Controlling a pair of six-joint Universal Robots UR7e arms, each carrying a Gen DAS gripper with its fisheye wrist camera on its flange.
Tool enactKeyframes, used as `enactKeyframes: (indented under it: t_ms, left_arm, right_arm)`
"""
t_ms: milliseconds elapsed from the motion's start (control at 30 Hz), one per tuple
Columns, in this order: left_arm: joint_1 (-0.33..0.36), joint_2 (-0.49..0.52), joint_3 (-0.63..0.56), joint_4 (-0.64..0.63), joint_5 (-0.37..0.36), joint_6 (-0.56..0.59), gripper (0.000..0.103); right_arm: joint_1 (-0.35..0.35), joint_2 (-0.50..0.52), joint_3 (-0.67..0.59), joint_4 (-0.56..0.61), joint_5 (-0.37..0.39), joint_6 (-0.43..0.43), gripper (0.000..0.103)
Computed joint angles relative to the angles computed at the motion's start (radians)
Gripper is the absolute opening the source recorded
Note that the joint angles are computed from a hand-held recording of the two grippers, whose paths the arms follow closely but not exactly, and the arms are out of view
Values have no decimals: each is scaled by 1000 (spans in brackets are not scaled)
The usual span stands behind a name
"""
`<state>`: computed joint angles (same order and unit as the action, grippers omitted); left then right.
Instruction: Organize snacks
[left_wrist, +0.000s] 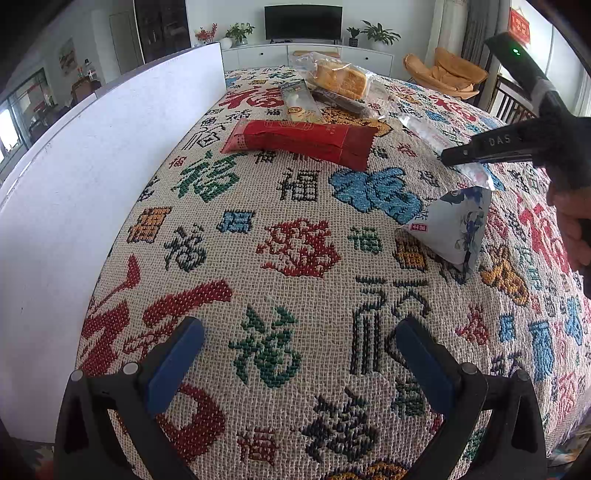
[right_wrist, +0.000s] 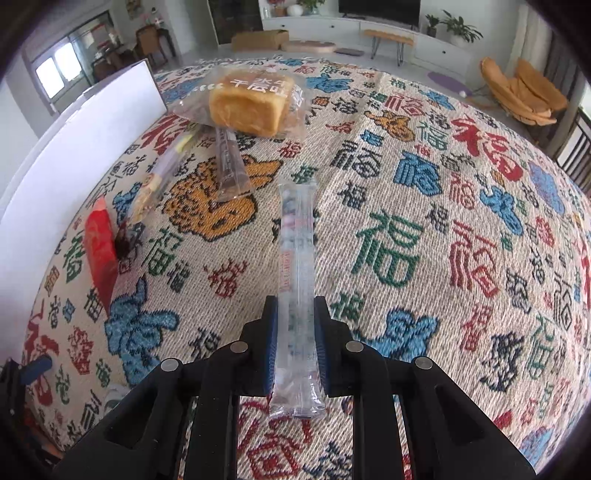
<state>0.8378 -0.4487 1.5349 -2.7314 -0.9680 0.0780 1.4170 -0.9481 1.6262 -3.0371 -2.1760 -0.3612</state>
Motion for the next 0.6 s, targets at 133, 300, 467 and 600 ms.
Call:
enactKeyframes:
  t_ms: [133, 300, 467, 600]
  left_arm:
    - [0, 0, 1, -2, 0, 1, 103]
    - [0, 1, -2, 0, 0, 1, 103]
    - [1, 1, 0, -2, 0, 2, 103]
    - [2, 2, -1, -3, -2, 5, 103]
  right_arm:
    - [-11, -68, 100, -14, 37, 38, 19]
    - [-29, -158, 242, -75, 66, 105, 19]
    - [-25, -169, 349, -230, 36, 36, 23]
    - [-39, -150, 388, -358, 67, -29, 41]
